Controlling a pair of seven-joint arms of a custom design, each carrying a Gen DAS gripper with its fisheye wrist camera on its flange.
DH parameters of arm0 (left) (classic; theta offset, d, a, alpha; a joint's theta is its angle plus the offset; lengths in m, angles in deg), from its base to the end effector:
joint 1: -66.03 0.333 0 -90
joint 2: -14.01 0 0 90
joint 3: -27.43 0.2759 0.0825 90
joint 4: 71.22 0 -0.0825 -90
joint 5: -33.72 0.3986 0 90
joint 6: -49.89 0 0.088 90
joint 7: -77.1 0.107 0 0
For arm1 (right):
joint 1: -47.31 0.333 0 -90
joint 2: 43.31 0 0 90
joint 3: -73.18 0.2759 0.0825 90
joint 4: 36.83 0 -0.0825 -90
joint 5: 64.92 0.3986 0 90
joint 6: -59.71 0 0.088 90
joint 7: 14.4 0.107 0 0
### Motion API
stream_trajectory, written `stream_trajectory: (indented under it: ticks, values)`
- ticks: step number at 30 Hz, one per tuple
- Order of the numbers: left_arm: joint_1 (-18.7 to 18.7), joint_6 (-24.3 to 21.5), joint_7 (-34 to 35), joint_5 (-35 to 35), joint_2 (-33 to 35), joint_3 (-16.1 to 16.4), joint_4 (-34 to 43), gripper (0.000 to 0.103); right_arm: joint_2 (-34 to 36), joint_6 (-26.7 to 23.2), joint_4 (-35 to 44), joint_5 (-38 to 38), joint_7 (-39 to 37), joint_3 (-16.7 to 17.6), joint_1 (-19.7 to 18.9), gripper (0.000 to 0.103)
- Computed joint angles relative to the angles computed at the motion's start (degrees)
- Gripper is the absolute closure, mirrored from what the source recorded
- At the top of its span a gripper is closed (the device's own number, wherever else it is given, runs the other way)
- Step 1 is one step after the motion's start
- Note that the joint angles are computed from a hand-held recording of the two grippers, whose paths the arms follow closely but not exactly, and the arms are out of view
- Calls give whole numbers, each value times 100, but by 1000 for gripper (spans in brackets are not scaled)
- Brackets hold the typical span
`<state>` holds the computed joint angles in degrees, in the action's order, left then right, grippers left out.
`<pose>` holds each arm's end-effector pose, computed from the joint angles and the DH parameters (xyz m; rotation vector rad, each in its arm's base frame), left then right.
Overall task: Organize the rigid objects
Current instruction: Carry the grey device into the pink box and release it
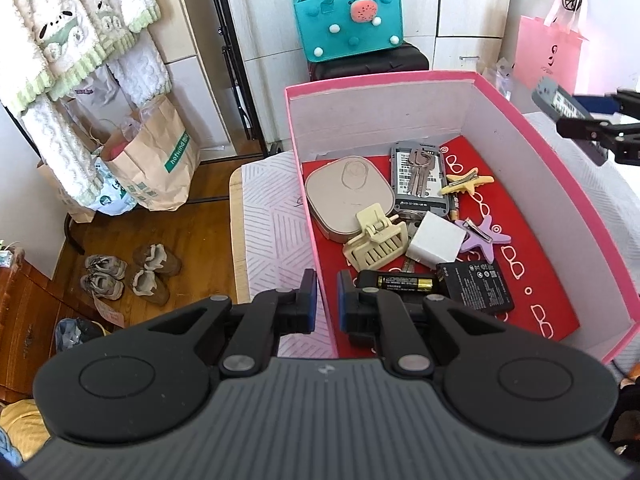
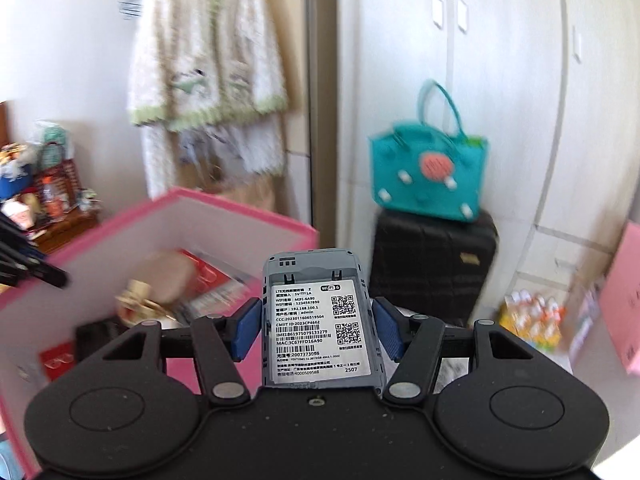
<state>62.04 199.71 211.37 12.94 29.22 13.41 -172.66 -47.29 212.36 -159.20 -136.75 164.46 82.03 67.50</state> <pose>0.6490 -0.1900 0.4342 -1.0213 2.5131 -0.8162 0.4903 0.3048 0.4398 -1.5866 1.6643 -0.9051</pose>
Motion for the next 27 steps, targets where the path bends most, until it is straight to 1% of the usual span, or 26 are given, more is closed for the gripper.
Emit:
stream_trajectory:
  ticks: [2,3,4,6,8,10,12,13,14,15,16,17,18,19,20,21,23,24,25,27]
  values:
    - [39,15,88,-105,-6,-29,-24,94,100,-267,185,-256,208,96,78,38]
    - [50,36,136,-143,-12,-39,-41,94,155,-311,265,-376,321,106,116,38]
    - [56,58,187,-168,-19,-47,-61,94,199,-236,331,-473,443,86,141,38]
    - [52,52,220,-179,-9,-44,-47,93,293,94,471,-588,620,19,167,38]
    - [65,-33,238,-209,14,-42,11,93,405,540,619,-565,572,-58,173,38]
    - [75,-93,247,-244,35,-40,57,93,568,996,781,-288,333,-118,192,37]
    - [92,-118,285,-296,45,-46,75,93,752,1505,892,328,-215,-174,207,37]
    - [97,-109,309,-323,39,-51,64,93,850,1703,926,799,-666,-180,222,37]
    - [101,-85,336,-348,29,-55,41,93,950,1872,947,1383,-1218,-163,234,37]
    - [97,-66,343,-360,28,-55,31,93,1059,2032,952,2127,-1953,-79,200,37]
    - [97,-58,349,-373,29,-54,29,93,1158,2127,948,2965,-2800,106,105,37]
    - [96,-50,354,-385,30,-55,23,93,1222,2123,942,3719,-3560,340,-13,37]
    - [93,-46,354,-389,26,-53,15,93,1302,2048,966,4552,-4413,655,-209,37]
    - [91,-46,347,-388,24,-49,13,93,1359,1941,995,5155,-5038,904,-350,37]
    - [87,-47,342,-383,24,-46,15,93,1435,1793,1073,5605,-5574,1093,-455,37]
    - [88,-49,345,-386,25,-45,17,93,1505,1632,1169,5767,-5818,1124,-434,37]
    - [85,-60,333,-386,26,-43,24,93,1605,1300,1344,5736,-5946,971,-249,37]
    - [84,-65,330,-383,29,-41,30,93,1656,1143,1453,5581,-5872,813,-108,37]
    - [87,-70,338,-389,30,-43,32,94,1648,985,1499,5308,-5689,603,76,37]
    - [90,-76,351,-403,33,-47,37,93,1706,613,1712,4532,-5127,127,517,37]
